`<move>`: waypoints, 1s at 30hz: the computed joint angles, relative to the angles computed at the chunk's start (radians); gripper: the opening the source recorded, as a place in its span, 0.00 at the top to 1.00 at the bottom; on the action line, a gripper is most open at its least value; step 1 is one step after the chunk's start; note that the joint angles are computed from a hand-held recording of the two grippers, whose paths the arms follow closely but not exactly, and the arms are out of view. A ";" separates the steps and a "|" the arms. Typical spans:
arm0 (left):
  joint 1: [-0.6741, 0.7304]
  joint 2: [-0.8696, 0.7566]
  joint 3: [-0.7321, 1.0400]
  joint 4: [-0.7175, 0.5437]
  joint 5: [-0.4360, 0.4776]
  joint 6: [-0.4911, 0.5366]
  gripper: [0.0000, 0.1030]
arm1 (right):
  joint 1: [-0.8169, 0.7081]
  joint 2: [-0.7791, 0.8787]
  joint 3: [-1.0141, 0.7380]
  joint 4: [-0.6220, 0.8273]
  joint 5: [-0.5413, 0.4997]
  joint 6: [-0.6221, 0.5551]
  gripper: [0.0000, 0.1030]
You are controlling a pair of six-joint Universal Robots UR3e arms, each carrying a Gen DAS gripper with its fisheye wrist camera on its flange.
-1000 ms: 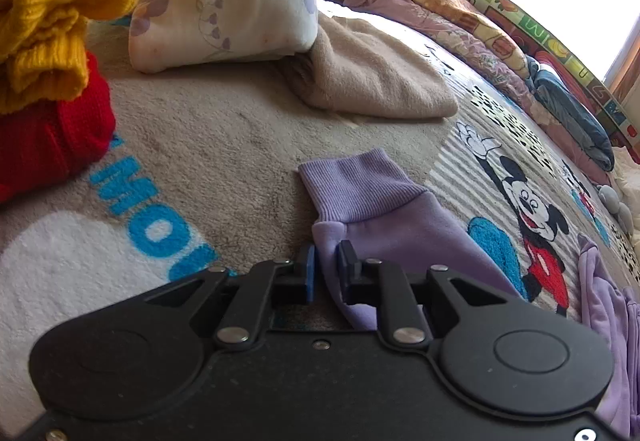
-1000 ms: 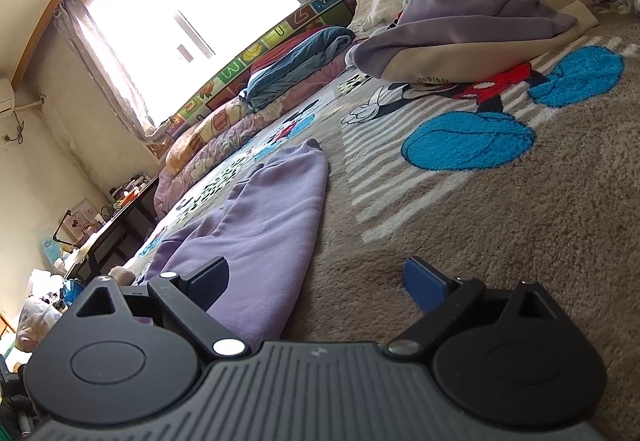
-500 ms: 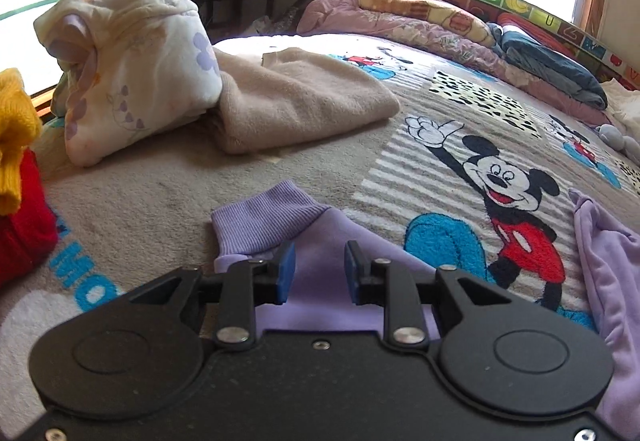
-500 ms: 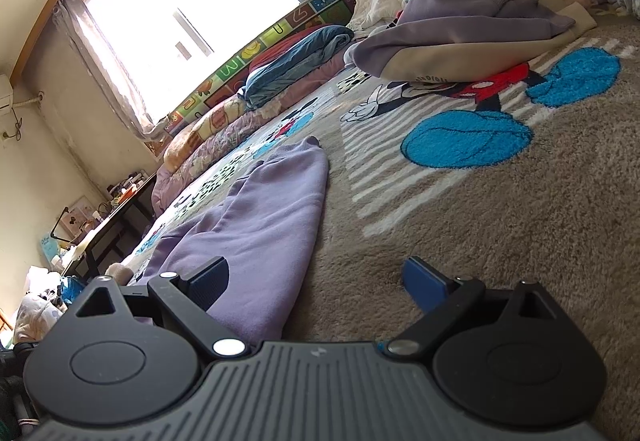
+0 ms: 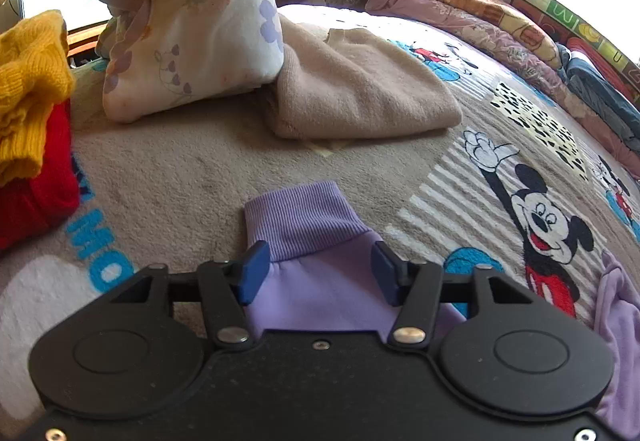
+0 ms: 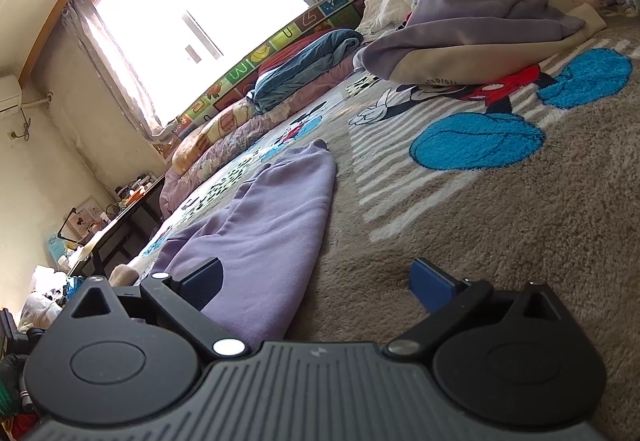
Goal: Fold clothes
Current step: 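Pull the held sleeve across the sweatshirt body and open the left gripper, then grasp the other sleeve cuff with the right gripper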
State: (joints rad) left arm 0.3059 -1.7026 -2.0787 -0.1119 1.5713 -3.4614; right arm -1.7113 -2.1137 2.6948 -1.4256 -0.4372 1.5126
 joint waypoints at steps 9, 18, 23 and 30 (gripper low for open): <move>-0.298 0.265 -0.233 -0.036 0.023 0.001 0.09 | -0.076 0.083 -0.056 0.143 -0.036 -0.082 0.17; -0.466 0.128 -0.426 0.413 0.089 -0.095 0.09 | -0.048 0.218 -0.112 0.013 -0.050 0.101 0.38; -0.354 0.107 -0.472 0.486 -0.120 -0.154 0.09 | 0.107 0.339 -0.198 -0.241 -0.010 0.361 0.37; -0.320 0.027 -0.443 0.530 -0.171 -0.162 0.00 | 0.443 0.696 -0.377 -1.001 -0.015 1.002 0.36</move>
State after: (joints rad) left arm -0.0144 -1.6758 -2.5219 0.4179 1.4003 -3.6231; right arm -1.2684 -1.4180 2.3181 -2.4267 -0.4519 2.5146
